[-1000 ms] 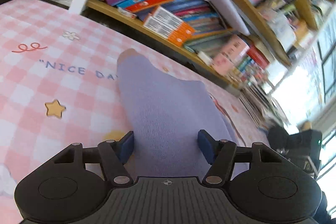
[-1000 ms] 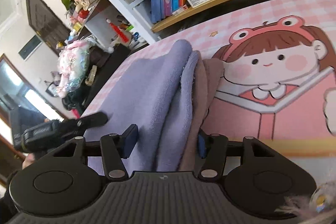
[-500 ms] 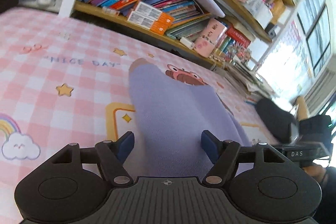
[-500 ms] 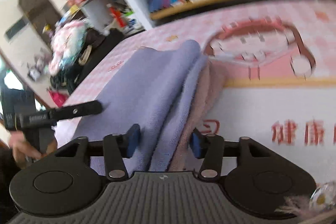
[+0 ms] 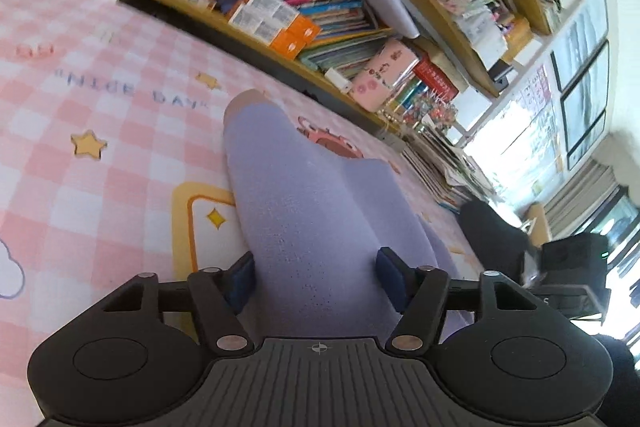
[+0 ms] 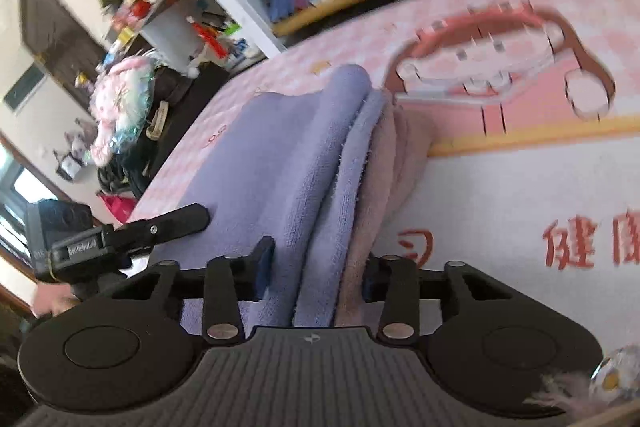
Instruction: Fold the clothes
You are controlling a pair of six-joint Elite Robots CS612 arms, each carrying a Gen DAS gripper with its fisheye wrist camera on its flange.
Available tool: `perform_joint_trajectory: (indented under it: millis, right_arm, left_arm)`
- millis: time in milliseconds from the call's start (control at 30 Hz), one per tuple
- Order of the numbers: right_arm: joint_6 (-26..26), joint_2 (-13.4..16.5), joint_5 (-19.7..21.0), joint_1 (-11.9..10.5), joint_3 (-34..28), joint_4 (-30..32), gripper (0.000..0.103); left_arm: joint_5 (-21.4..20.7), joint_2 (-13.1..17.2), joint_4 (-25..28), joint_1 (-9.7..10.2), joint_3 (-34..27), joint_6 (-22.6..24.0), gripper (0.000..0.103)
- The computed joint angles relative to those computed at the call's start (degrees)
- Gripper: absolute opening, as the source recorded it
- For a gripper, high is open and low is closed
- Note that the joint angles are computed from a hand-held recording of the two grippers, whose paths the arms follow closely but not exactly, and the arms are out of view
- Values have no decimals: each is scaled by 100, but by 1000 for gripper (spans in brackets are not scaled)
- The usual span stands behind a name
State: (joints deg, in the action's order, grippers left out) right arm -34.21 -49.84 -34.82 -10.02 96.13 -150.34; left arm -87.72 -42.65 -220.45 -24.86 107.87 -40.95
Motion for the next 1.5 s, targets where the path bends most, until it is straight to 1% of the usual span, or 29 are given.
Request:
perform_joint_trajectory:
  millis: [67, 100, 167, 233, 300, 400, 500, 567, 633, 733, 933, 1067, 1167, 1267, 1333, 1367, 1433, 1467, 1500]
  right_arm:
    - [-142, -16, 4, 18, 96, -439, 31]
    - [-129, 7, 50, 26, 102, -641, 31]
    - [-16, 87, 180, 39, 44, -978, 31]
    - [175, 231, 332, 73, -153, -1212, 31]
    - [396, 383, 392, 129, -385, -1467, 31]
    - [682, 612, 370, 241, -782, -1805, 31]
    - [942, 893, 292, 357, -1309, -1935, 31]
    - [1223, 1114, 213, 433, -1716, -1962, 31]
    - [1527, 1344, 125, 509, -2123, -1987, 31]
    - [1946, 1675, 9, 607, -2706, -1920, 31]
    - [2181, 2163, -424, 773, -3644, -1424, 31]
    - [2493, 2496, -338, 795, -4267, -1044, 31]
    - [2635, 2688, -293, 815, -4651, -712, 31]
    - [2872, 2838, -188, 813, -4892, -622, 33]
    - [2995, 2896, -165, 814, -4976, -635, 35]
    - [2993, 2875, -219, 821, -4934, -691, 38]
    - [2982, 2821, -326, 830, -4824, -842, 50]
    - [2971, 2779, -378, 828, -4740, -966, 61]
    - [2979, 2735, -383, 814, -4628, -1180, 70]
  left_arm:
    - [209, -30, -43, -57, 21, 224, 61]
    - [263, -39, -71, -51, 7, 313, 60]
    - [347, -48, -111, -23, -55, 495, 60]
    - [408, -33, -122, 32, -179, 630, 61]
    - [409, 0, -35, 109, -355, 650, 61]
    - [372, 119, 165, 275, -728, 514, 61]
    - [227, 285, 405, 465, -1144, 479, 61]
    - [85, 426, 586, 598, -1447, 450, 61]
    - [-24, 602, 746, 729, -1789, 319, 61]
    - [14, 825, 955, 842, -2220, 127, 61]
    - [45, 1206, 1399, 998, -2938, -275, 59]
    - [-30, 1366, 1411, 1089, -3203, -601, 59]
    - [-89, 1471, 1419, 1151, -3358, -854, 59]
    - [-100, 1522, 1401, 1180, -3412, -1070, 59]
    - [-21, 1510, 1414, 1164, -3402, -1065, 59]
    - [46, 1490, 1450, 1150, -3385, -1014, 59]
    - [256, 1424, 1409, 1111, -3292, -891, 62]
    - [392, 1386, 1338, 1088, -3228, -823, 63]
    - [558, 1349, 1202, 1058, -3148, -742, 66]
